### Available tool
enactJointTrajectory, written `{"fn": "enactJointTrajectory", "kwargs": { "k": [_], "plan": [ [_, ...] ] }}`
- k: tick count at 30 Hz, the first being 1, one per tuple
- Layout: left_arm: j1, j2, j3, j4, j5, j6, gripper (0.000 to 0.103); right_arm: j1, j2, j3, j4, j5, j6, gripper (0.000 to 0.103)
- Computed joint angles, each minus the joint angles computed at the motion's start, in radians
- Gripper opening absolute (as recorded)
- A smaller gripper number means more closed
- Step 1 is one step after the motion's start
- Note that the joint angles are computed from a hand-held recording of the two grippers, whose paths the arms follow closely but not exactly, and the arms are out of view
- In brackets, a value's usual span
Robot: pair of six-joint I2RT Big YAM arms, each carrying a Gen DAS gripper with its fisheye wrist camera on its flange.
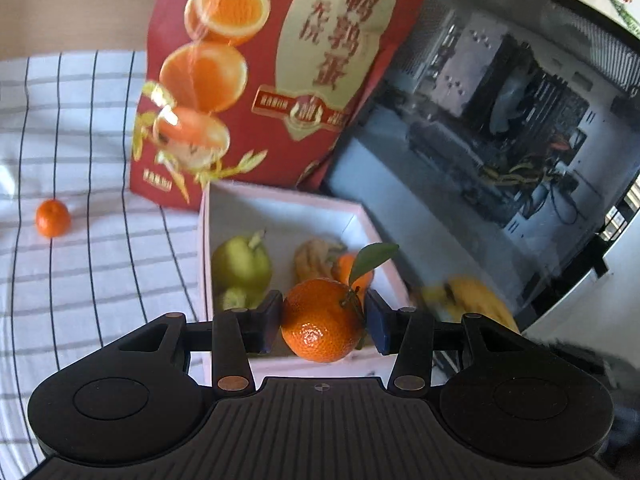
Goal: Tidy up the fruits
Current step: 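Carry the banana and mandarin over the pink box with both grippers, then release the banana into the box with right gripper while left gripper holds mandarin above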
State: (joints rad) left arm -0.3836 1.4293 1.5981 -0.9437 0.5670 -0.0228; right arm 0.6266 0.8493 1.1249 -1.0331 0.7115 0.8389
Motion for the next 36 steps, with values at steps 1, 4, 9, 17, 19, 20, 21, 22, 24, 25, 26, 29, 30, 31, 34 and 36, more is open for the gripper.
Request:
{"fn": "enactJointTrajectory", "kwargs": {
  "k": [1, 4, 9, 17, 19, 20, 21, 22, 24, 25, 26, 29, 30, 31, 34, 36],
  "plan": [
    [0.005, -0.001, -0.003, -0.010, -0.001, 0.002, 0.050, -0.026, 0.008, -0.002, 0.028, -0.028, -0.017, 0.036],
    [0.026, -0.019, -0.039, -0.022, -0.006, -0.001, 0.050, -0.108, 0.055, 0.008, 0.124, -0.120, -0.077, 0.036],
    [0.070, -0.045, -0.084, -0.063, -0.001, 0.023, 0.050, -0.245, 0.189, 0.077, 0.203, -0.273, -0.099, 0.036],
    [0.147, -0.064, -0.127, -0.097, 0.000, 0.014, 0.050, -0.395, 0.413, 0.206, 0.195, -0.458, 0.007, 0.036],
    [0.163, -0.065, -0.129, -0.099, -0.005, 0.010, 0.050, -0.396, 0.449, 0.226, 0.179, -0.455, 0.017, 0.036],
    [0.169, -0.065, -0.129, -0.101, -0.007, 0.011, 0.050, -0.394, 0.463, 0.232, 0.174, -0.455, 0.020, 0.036],
    [0.175, -0.065, -0.129, -0.103, -0.011, 0.012, 0.050, -0.390, 0.463, 0.226, 0.185, -0.454, 0.023, 0.037],
    [0.180, -0.065, -0.128, -0.106, -0.015, 0.014, 0.050, -0.387, 0.461, 0.221, 0.198, -0.458, 0.025, 0.036],
    [0.186, -0.062, -0.126, -0.110, -0.023, 0.011, 0.050, -0.385, 0.461, 0.219, 0.208, -0.462, 0.028, 0.037],
    [0.188, -0.061, -0.125, -0.114, -0.022, 0.014, 0.050, -0.384, 0.458, 0.215, 0.219, -0.470, 0.023, 0.037],
    [0.189, -0.060, -0.125, -0.117, -0.020, 0.019, 0.050, -0.383, 0.455, 0.217, 0.221, -0.476, 0.020, 0.037],
    [0.182, -0.056, -0.120, -0.133, -0.030, 0.037, 0.050, -0.358, 0.437, 0.212, 0.231, -0.449, -0.016, 0.037],
    [0.177, -0.055, -0.118, -0.138, -0.038, 0.042, 0.050, -0.343, 0.427, 0.211, 0.224, -0.423, -0.037, 0.037],
    [0.173, -0.056, -0.118, -0.141, -0.044, 0.047, 0.050, -0.329, 0.417, 0.209, 0.221, -0.401, -0.053, 0.037],
    [0.156, -0.062, -0.121, -0.150, -0.059, 0.066, 0.050, -0.276, 0.378, 0.186, 0.214, -0.324, -0.113, 0.037],
    [0.143, -0.069, -0.127, -0.153, -0.073, 0.084, 0.050, -0.236, 0.344, 0.165, 0.200, -0.272, -0.149, 0.038]
  ]
}}
